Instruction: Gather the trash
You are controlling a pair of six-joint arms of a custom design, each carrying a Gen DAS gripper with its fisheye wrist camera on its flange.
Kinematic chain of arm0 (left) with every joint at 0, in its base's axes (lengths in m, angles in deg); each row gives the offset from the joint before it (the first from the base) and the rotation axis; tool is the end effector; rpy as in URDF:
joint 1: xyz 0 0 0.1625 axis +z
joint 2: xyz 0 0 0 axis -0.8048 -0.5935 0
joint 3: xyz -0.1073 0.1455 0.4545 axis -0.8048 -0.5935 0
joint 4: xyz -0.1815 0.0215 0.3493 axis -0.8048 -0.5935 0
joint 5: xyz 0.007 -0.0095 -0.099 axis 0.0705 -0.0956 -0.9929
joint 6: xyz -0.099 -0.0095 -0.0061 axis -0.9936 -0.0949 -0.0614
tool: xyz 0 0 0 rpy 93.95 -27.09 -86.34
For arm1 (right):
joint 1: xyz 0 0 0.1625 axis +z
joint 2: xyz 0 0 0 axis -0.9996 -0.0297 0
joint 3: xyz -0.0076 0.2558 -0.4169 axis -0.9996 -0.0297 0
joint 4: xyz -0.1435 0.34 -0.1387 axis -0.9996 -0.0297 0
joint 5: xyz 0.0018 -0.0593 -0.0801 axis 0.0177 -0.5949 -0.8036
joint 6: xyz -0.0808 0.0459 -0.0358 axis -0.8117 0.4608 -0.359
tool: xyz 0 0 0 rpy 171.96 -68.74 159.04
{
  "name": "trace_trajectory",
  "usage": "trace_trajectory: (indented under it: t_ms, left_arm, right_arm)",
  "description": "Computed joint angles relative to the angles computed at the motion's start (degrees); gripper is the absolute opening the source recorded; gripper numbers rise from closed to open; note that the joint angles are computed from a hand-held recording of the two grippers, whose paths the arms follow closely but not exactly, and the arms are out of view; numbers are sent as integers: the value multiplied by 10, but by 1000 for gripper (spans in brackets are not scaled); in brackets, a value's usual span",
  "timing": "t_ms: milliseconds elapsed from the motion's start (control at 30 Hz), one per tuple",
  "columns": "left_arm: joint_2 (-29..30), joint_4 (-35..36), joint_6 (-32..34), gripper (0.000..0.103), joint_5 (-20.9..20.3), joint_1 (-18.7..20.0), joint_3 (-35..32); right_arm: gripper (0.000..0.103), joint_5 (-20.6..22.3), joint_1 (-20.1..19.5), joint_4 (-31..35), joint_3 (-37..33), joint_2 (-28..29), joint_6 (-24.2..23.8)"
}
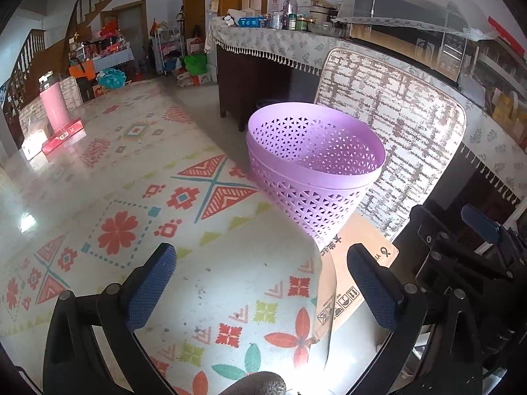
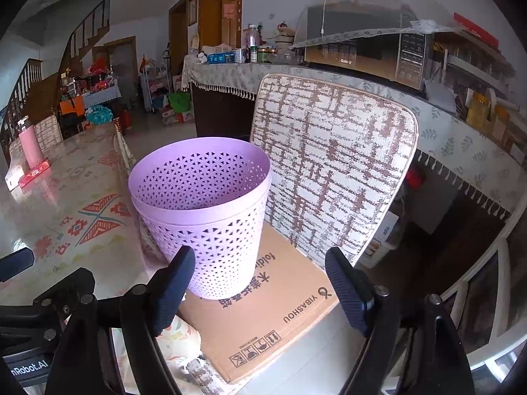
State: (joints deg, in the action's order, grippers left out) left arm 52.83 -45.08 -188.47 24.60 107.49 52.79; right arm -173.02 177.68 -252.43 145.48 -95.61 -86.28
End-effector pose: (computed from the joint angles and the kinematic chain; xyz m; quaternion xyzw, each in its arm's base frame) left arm -0.2675 -0.6884 -0.0358 0.3354 0.8769 -0.2420 0.2451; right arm 0.0553 -0.5976 0.1855 -0.0487 -0.7626 0.4660 0.4460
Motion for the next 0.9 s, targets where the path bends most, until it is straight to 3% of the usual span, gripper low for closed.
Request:
trace_trajectory:
  t_ms: [900]
  left_arm:
    - [25, 34, -7, 103, -4, 6, -39]
  right_arm:
    - [86, 18, -15, 26, 6, -6, 22]
